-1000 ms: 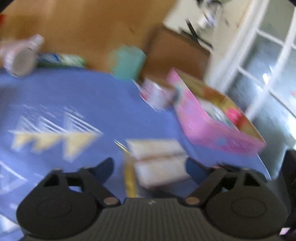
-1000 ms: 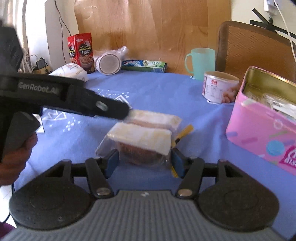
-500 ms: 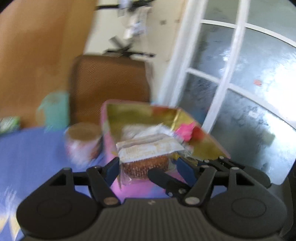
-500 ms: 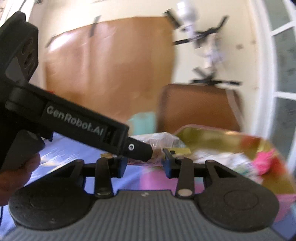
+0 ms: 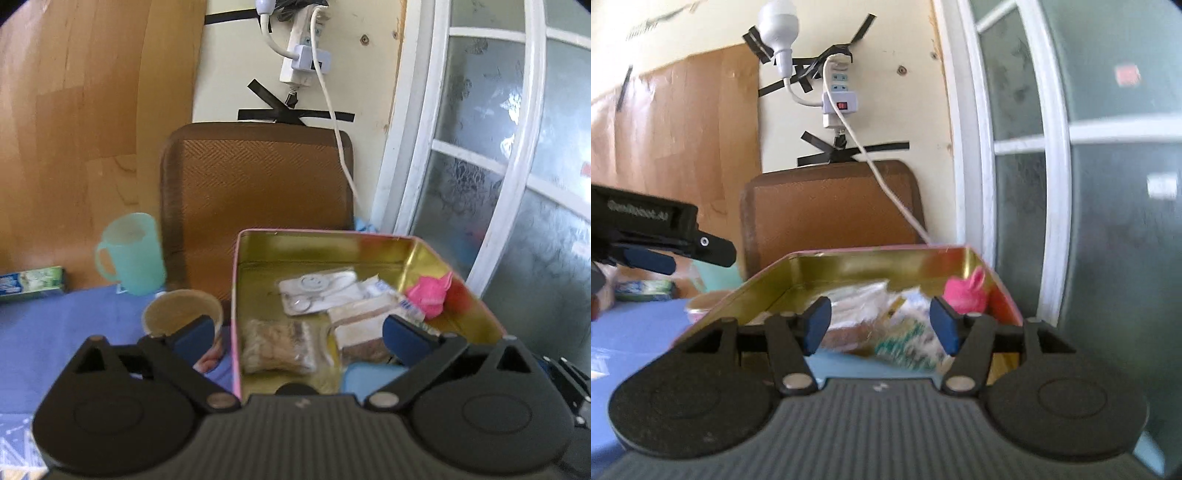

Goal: Organize soft objects

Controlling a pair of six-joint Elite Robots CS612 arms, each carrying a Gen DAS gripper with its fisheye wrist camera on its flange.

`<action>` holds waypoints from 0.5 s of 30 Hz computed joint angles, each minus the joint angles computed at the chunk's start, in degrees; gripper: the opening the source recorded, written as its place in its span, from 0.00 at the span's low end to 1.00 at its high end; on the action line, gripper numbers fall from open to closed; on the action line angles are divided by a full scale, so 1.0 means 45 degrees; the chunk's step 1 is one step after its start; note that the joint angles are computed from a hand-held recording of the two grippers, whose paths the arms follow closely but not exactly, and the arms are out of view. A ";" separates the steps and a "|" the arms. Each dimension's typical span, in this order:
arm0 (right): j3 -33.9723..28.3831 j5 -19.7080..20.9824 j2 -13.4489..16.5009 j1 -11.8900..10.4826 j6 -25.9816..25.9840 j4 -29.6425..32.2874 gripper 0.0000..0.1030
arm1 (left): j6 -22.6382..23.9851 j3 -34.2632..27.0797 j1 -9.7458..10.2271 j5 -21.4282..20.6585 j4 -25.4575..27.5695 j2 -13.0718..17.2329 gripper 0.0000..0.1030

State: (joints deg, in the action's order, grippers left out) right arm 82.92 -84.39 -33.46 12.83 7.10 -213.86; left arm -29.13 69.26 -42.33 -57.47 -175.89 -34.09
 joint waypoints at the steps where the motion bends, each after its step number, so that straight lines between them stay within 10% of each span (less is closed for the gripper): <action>1: 0.0194 0.0114 -0.0083 -0.0010 0.0225 -0.0045 0.60 | 0.0057 0.0064 -0.0055 0.0176 0.0183 -0.0054 0.98; 15: 0.2067 0.2137 -0.1308 -0.0133 0.2922 -0.0128 0.69 | -0.0161 0.2575 -0.0950 0.1507 -0.0277 -0.1486 1.00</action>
